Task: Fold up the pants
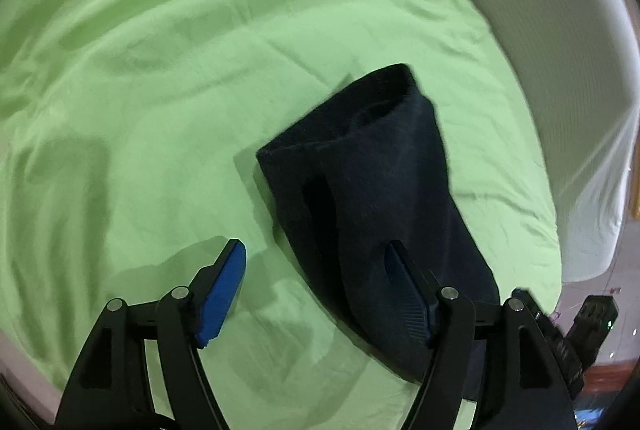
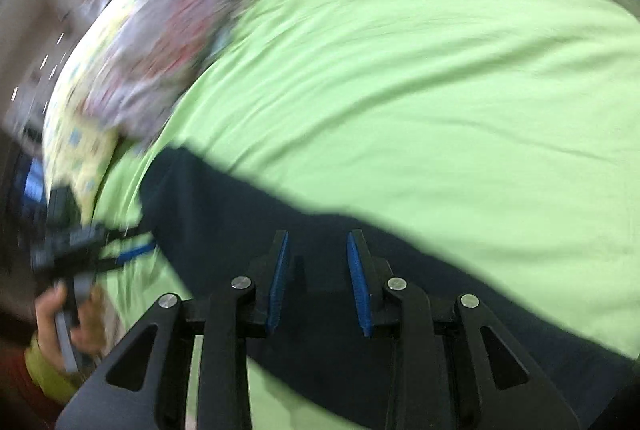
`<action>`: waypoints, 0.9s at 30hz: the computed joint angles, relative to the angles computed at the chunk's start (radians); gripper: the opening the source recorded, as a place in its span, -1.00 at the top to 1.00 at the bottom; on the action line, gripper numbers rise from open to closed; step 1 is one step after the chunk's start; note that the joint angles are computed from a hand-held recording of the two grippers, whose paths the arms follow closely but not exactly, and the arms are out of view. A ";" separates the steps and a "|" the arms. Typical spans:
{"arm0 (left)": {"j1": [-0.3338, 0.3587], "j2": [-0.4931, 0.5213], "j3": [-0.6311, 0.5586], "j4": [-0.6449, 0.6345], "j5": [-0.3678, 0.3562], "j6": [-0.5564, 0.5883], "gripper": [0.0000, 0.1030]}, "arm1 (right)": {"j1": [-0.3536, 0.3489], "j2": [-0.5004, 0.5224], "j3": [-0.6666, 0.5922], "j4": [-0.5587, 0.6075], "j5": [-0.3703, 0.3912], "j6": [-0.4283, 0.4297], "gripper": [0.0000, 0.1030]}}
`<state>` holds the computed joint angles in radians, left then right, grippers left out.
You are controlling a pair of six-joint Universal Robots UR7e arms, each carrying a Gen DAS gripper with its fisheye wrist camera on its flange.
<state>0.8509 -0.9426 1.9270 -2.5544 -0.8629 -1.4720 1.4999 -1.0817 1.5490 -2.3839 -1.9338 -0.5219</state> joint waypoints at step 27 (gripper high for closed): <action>0.057 0.086 -0.030 -0.246 0.048 0.233 0.48 | 0.026 0.166 -0.124 0.191 -0.203 -0.243 0.75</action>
<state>0.9081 -0.8562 1.8966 -2.8005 -0.8152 -1.2387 1.5260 -0.9158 1.4253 -2.1928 -2.1367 -0.7654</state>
